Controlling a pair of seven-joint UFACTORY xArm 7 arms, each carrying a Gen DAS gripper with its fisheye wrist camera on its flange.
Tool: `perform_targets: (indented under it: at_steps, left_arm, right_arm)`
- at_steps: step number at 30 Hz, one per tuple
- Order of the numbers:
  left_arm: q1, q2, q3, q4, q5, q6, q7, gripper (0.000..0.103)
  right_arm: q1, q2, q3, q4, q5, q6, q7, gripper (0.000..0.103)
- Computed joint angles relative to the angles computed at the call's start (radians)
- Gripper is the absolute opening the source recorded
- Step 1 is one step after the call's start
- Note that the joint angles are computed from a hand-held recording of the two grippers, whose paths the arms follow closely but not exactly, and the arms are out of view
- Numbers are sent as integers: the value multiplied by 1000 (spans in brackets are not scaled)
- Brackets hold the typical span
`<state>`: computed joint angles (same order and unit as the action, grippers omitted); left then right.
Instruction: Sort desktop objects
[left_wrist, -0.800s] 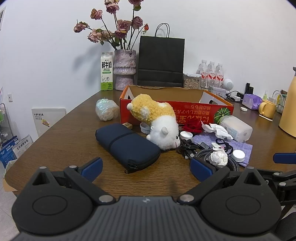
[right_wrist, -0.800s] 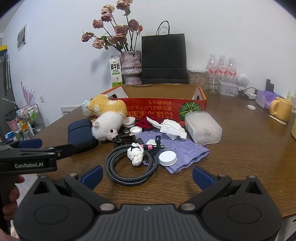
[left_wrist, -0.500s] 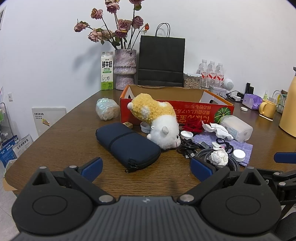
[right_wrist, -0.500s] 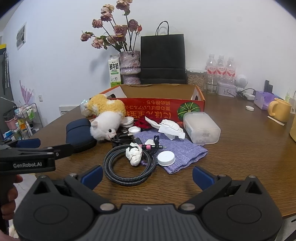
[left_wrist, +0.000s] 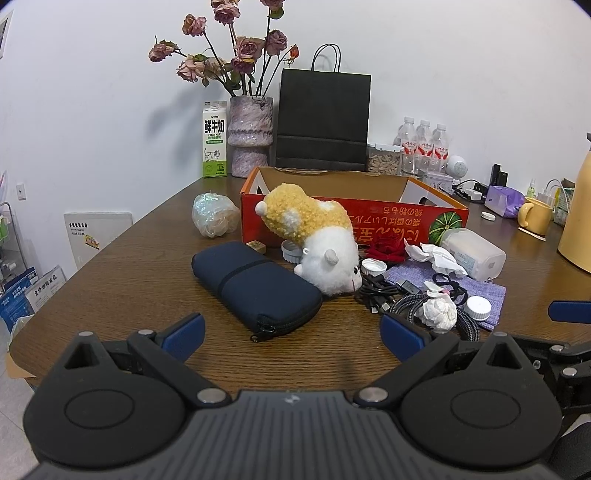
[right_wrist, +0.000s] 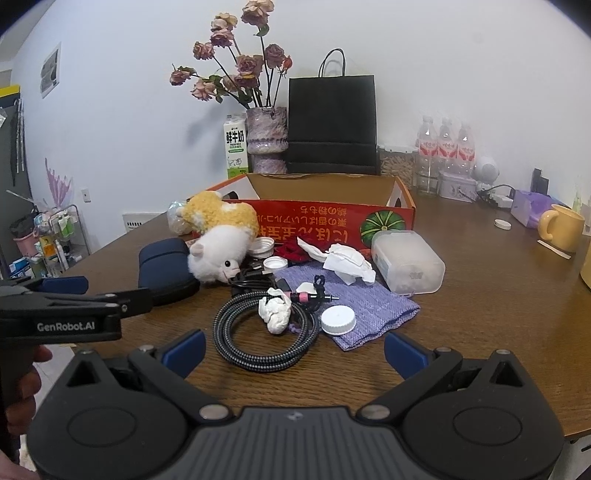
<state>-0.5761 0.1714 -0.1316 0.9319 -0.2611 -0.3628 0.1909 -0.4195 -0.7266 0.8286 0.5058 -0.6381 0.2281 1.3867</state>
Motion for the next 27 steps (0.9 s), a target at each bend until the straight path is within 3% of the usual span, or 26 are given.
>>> perform_targets:
  at_steps: [21, 27]
  left_arm:
    - [11, -4, -6, -15, 15, -4, -12, 103]
    - [-29, -6, 25, 8, -38, 33, 32, 103]
  right_arm:
    - [11, -2, -8, 0, -9, 15, 9, 103]
    - [0, 11, -3, 2, -21, 3, 16, 102]
